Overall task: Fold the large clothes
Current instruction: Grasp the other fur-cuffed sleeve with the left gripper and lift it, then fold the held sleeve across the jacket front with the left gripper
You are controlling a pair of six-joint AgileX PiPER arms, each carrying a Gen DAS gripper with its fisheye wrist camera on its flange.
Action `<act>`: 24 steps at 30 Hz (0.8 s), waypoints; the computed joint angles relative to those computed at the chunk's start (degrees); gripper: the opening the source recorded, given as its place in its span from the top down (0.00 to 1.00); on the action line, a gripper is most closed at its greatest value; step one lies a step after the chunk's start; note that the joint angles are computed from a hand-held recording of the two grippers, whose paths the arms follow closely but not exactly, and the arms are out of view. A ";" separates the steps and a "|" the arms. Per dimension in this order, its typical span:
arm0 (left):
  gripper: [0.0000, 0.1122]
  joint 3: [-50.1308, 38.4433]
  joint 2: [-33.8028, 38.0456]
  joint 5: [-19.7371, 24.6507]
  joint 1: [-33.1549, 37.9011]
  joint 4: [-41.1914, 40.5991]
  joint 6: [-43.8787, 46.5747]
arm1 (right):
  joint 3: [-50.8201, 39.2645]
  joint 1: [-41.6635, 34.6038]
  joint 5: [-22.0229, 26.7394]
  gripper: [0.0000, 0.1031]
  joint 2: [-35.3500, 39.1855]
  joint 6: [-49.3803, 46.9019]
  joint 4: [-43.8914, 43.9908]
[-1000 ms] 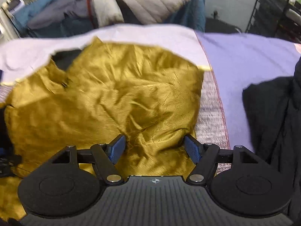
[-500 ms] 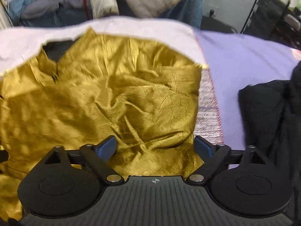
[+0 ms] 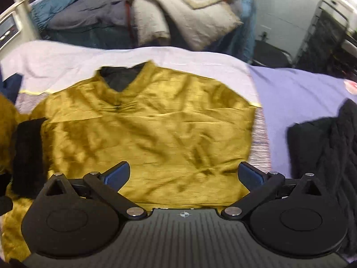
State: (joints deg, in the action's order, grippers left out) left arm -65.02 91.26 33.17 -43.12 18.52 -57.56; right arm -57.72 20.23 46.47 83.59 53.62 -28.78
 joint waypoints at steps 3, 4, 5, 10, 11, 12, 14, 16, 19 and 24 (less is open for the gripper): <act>0.08 2.70 -2.22 1.01 0.72 1.55 -2.68 | -2.29 3.87 0.52 0.01 1.84 1.47 -2.44; 0.08 3.72 -2.97 1.49 1.00 2.39 -4.14 | -3.32 5.03 0.88 0.01 2.60 1.57 -2.86; 0.08 4.82 -3.72 1.73 1.58 2.56 -5.09 | -4.26 5.75 0.98 0.01 3.37 1.02 -2.50; 0.08 12.11 -7.74 -1.81 8.39 -4.33 -5.14 | -6.83 9.62 0.55 0.01 5.63 0.14 -1.07; 0.08 13.58 -8.62 -2.75 10.20 -6.32 -4.70 | -7.26 10.76 1.11 0.01 6.10 0.44 -1.59; 0.08 14.93 -9.43 -3.74 12.18 -8.72 -3.82 | -8.01 11.78 2.25 0.01 6.87 0.32 -1.79; 0.08 16.79 -10.60 -4.79 16.54 -14.83 -0.17 | -9.16 14.30 4.90 0.01 8.40 -0.10 -3.14; 0.08 17.47 -11.16 -4.97 20.58 -19.82 3.10 | -9.08 16.65 6.72 0.01 9.08 -0.53 -4.89; 0.08 17.91 -12.51 -5.96 26.28 -27.72 9.19 | -7.72 18.28 6.88 0.01 8.18 -1.15 -5.22; 0.08 16.15 -11.29 -6.75 33.86 -47.97 26.01 | -5.92 17.25 6.23 0.01 5.54 -1.57 -1.53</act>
